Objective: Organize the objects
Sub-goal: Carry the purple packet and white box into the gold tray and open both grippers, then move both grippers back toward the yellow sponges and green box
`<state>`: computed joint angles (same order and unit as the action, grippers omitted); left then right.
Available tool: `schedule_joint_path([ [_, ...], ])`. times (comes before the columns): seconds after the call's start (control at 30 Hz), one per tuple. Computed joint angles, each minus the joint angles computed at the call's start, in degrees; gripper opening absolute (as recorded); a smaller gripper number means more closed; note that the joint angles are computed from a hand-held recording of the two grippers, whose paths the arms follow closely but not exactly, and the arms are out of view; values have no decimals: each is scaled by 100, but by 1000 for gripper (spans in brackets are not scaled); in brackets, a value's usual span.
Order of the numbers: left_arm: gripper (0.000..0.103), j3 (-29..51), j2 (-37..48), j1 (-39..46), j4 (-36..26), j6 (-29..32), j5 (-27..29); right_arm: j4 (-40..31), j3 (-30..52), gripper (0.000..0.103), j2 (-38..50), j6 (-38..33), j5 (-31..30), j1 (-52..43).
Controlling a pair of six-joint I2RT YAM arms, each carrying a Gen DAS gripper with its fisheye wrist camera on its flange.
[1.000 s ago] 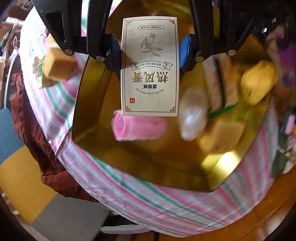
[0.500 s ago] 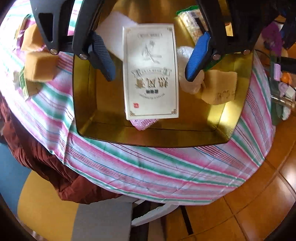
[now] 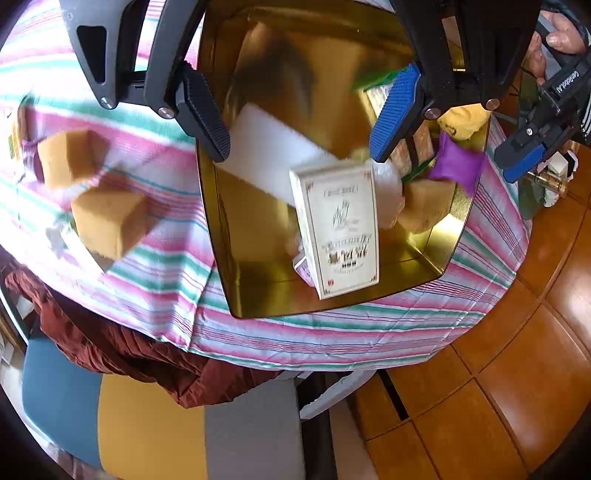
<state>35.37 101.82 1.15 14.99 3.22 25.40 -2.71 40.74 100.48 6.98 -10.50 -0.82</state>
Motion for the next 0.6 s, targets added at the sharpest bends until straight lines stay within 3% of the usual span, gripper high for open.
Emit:
schedule_joint_path([
  [0.2,69,-548,-422,54,273,178,-217,529,-724,79,-484,225,183,282],
  [0.6,74,-1302,-1128,-366,668,210,-721,1352,-1800,80,-1261,528,1427,1190],
])
